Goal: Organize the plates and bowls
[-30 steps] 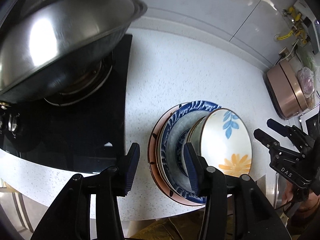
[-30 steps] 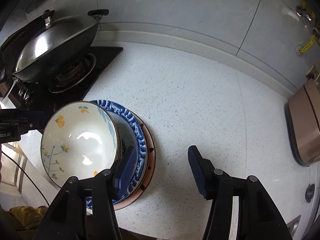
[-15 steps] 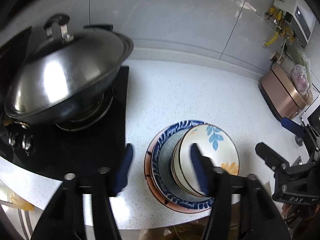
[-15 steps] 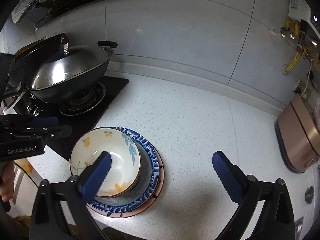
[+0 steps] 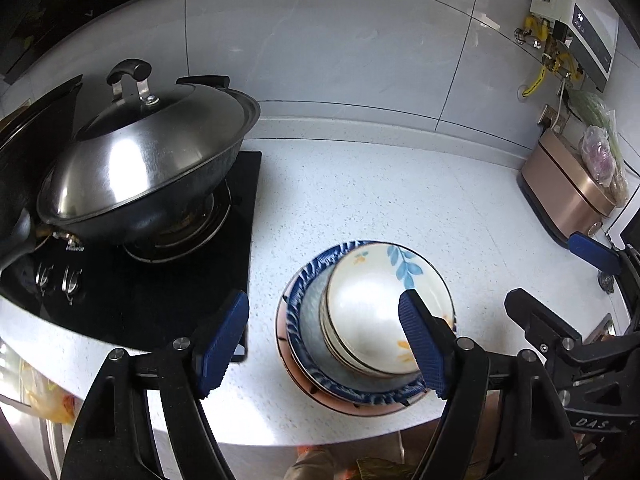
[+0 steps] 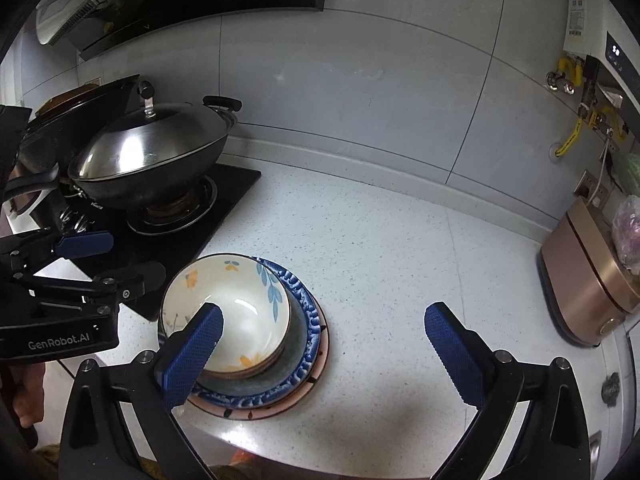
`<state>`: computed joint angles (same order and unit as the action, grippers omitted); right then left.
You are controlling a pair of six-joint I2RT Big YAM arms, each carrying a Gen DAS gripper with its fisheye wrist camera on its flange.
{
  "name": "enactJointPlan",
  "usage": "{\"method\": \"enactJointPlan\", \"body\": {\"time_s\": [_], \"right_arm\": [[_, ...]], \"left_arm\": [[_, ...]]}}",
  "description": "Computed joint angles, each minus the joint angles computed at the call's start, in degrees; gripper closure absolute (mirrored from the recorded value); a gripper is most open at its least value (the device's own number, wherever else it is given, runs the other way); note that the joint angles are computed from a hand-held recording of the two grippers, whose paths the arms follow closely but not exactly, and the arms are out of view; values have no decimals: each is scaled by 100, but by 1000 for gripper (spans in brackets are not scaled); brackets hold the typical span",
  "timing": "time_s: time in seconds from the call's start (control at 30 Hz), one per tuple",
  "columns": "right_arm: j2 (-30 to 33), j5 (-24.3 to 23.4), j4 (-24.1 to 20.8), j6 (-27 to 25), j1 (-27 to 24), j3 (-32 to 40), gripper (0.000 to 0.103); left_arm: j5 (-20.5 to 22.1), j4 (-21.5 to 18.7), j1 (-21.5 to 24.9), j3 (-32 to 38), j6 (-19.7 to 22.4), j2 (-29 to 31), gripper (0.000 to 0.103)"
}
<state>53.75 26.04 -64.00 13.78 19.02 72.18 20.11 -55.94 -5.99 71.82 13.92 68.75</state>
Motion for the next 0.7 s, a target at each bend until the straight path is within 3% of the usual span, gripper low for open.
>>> {"method": "enactJointPlan", "body": {"time_s": [0.2,0.4,0.53,0.7], "right_arm": [[-568,271,-91,-30,305,-289,0],[-1122,545,-388,255,700,-507,0],[-1450,907,-691,565,1247,-607,0],[-1684,1309,-1102,1132,1965,-650,0]], "left_arm": [[-388,48,-227,-446,-352,-578,31],[-707,14,-353,-928,-607,-1237,31],[-908,-122,-402,-1197,-729,-1699,29],[-863,-267,-330,-1351,-756,-2048,21]]}}
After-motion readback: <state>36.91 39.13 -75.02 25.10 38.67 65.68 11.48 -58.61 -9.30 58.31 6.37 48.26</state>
